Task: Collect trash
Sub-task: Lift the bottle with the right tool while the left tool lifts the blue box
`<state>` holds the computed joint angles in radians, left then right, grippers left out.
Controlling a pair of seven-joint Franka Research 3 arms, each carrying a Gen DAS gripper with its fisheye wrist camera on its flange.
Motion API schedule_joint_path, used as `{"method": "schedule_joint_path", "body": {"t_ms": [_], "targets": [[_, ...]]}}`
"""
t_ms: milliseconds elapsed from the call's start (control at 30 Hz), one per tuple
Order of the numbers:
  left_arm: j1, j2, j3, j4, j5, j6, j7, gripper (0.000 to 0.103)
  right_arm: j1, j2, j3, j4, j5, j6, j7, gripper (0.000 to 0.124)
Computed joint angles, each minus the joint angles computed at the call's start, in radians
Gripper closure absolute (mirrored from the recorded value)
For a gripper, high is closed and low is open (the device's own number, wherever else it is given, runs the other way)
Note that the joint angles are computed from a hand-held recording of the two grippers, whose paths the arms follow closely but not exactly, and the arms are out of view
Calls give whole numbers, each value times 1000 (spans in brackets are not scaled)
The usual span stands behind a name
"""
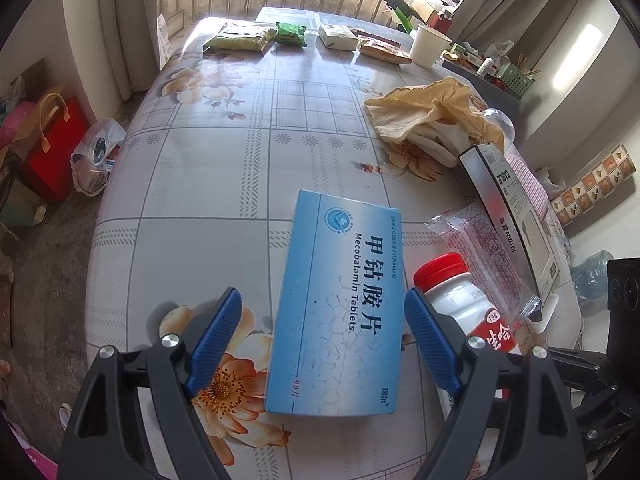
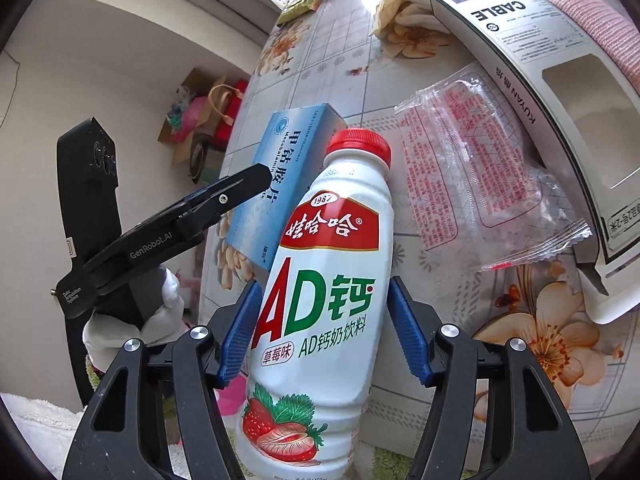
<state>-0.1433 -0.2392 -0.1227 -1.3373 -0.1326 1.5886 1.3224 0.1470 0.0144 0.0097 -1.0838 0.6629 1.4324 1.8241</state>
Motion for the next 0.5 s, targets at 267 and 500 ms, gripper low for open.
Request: {"method": "schedule_joint_path", "body": {"t_ms": [267,500], "targets": [[-12,39,-29,23,40,-9,1,21,-22,-64,-28,-64,2,72,-14,65],[-24,51,-53,17,111,-3,9,21,-19,-82,-34,-86,-34,88,-39,65]]}}
